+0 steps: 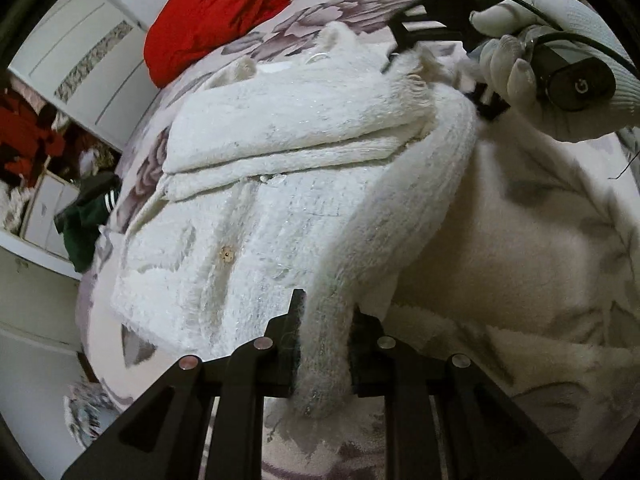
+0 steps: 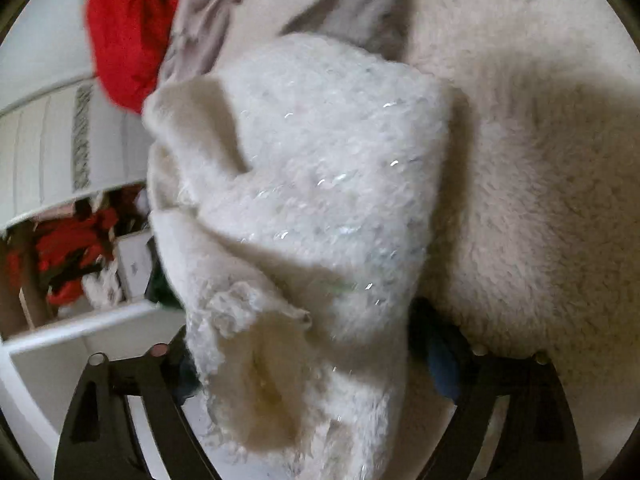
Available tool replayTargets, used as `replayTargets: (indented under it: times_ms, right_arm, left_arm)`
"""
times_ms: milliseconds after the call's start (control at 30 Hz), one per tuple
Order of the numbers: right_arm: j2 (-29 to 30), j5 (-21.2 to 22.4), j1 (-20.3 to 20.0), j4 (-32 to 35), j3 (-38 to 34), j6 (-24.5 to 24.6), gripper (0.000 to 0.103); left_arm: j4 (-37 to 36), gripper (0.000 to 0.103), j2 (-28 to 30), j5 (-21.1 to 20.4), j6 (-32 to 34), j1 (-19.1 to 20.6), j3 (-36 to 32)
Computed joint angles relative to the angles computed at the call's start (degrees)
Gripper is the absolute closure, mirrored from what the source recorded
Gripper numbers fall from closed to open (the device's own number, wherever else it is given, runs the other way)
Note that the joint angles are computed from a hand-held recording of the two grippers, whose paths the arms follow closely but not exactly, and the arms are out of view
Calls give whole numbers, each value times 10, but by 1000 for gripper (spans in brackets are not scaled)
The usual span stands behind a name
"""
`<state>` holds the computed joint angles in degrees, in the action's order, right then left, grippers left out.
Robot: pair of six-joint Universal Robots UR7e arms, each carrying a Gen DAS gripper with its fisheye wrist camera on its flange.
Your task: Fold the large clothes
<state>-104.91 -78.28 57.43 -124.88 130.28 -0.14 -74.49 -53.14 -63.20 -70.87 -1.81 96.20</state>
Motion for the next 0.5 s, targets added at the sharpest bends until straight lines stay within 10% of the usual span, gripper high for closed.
replayTargets:
  times_ms: [100,333,500]
  right_arm:
    - [-12,-9,30,-3,-1,45,77]
    - [21,-159,271,13,-90,190,81]
    - [193,-273,449,45,-218,304,81]
  left_arm:
    - [-10,88,-31,2,-7,7,10]
    - [-8,89,-155,12,-23,41,28]
    - [-5,89,-272,-4,-66,105,48]
